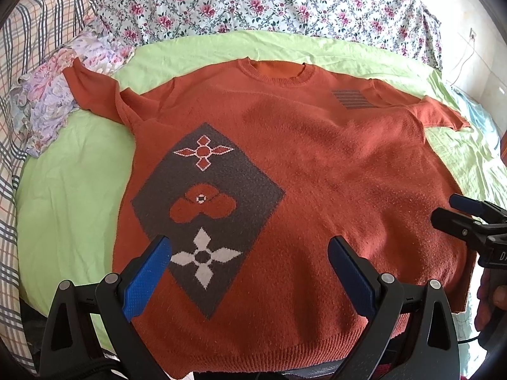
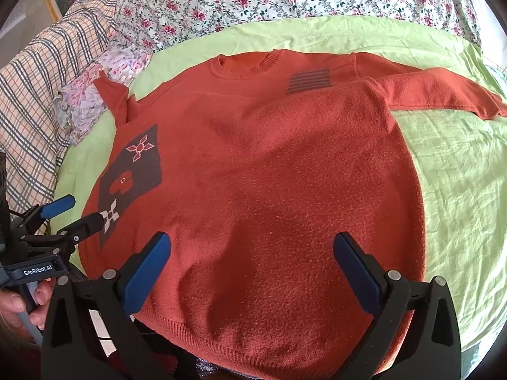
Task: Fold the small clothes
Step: 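Move the right tool to the sweater sleeve and grasp its cuff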
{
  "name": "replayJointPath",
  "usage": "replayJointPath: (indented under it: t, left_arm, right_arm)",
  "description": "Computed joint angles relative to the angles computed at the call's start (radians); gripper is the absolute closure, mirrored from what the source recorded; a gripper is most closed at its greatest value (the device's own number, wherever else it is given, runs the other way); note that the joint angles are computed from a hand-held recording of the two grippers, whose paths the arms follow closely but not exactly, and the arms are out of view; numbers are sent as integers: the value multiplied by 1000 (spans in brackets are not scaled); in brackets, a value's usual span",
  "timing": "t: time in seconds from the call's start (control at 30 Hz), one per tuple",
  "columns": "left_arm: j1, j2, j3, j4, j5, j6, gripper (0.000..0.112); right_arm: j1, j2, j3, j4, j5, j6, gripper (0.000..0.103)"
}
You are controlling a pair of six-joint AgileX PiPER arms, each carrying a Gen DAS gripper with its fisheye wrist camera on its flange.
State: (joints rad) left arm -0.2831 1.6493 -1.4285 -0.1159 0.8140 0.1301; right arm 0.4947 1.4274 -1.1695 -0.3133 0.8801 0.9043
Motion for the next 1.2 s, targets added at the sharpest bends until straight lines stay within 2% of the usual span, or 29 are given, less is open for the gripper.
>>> replayJointPath:
  t: [0.2,0.4,0.53,0.63,0.73,0.87,0.93,1.07,1.2]
  left_arm:
    - [-13,47,-57,15,10,-23,13]
    - [-34,94,-122,38,21,-47,13]
    - [-43,146,-195,66,40,-69,13]
    - [-40,187,-257,77,65,-86,13]
    - [-40,234,-331,94,91,-111,13]
    - [-51,290,-411,102,136,-129,13]
    - [-64,314,-437,112,150,-137,13]
    - [-91,371,-500,119,190,-143,13]
    - [-113,414,-543,130,201,-151,13]
  right_arm:
    - [-40,-40,50,-37,-29,28,1]
    - [-141,-86,96,45,-81,-43,1]
    - [-255,-116,111,137,-82,-148,1]
    - [-391,-142,119,174,-68,-233,1]
    - [-584,-152,116,233,-72,-344,1]
    - [-814,-113,67,277,-110,-484,4]
    - [-933,-68,22,340,-126,-563,14]
    - [-1139,46,-118,444,-135,-668,22]
    - [-1242,207,-314,441,-108,-658,33]
